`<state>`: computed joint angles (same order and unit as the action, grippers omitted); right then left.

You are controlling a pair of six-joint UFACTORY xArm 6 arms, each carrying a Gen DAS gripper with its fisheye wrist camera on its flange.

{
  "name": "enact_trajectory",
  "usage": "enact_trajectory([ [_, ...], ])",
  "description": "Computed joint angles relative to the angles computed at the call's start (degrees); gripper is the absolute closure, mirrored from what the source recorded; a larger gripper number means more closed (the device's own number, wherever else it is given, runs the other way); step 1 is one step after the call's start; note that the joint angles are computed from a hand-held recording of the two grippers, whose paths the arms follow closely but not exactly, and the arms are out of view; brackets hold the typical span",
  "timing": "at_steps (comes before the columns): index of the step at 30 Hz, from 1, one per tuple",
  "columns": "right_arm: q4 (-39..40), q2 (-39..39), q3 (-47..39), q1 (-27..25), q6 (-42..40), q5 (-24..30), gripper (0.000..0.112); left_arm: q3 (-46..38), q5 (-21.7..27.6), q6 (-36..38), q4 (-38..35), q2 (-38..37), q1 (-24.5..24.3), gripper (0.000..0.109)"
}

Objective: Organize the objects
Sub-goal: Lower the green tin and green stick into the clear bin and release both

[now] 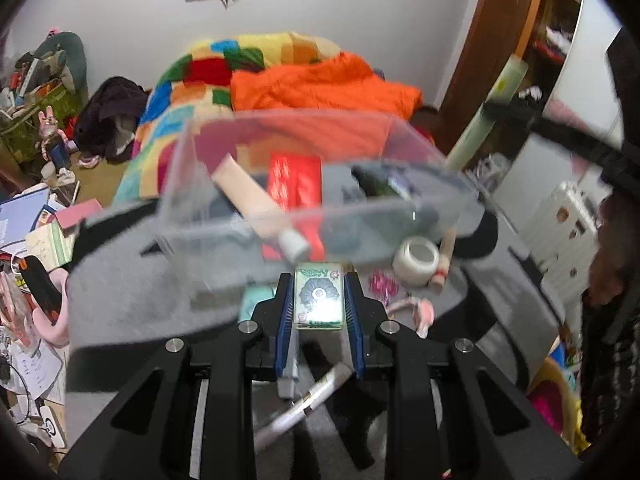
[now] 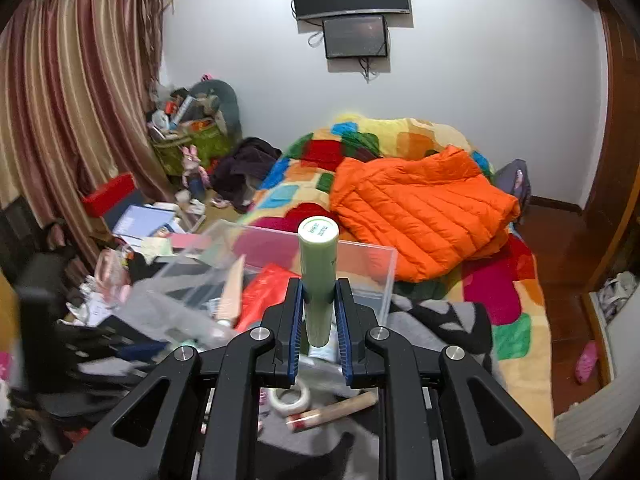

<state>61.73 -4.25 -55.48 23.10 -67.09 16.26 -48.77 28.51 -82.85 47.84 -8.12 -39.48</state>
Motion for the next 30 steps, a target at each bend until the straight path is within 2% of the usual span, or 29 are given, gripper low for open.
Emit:
enact_trajectory([
  [3,-9.37,2.94,-0.77,1.12,7.10,-4.32,0.098,-0.62,1.56,-0.73,1.65,-1.59,0.89,0.084],
  [7,-15.58,5.76,-2.02,1.29,11.61,-3.81,0.098,-2.19,2.47,0.80,1.63,-1.39,2.60,0.084],
  [12,-20.09,8.79,-3.88,2.33,15.63,-3.01,0.098,-4.64,2.73,6.30,-2.78,1.68,5.55,0.084],
  [20,-15.87,11.98,-9.40,1.23,16.50,7.68,0.096,-6.17,0.01,10.39,-7.23,4.76,8.12,0.084],
  [24,-13.85,10.15,-7.69,0.95,14.50,7.53,0.093,-5.07,0.26,8.45,-5.18,2.89,7.71,0.084],
  [30,-10.33,6.04,-4.22,-0.54,11.16,7.37,0.084,-3.41,3.98,5.63,-2.19,-0.66,5.19,0.084],
])
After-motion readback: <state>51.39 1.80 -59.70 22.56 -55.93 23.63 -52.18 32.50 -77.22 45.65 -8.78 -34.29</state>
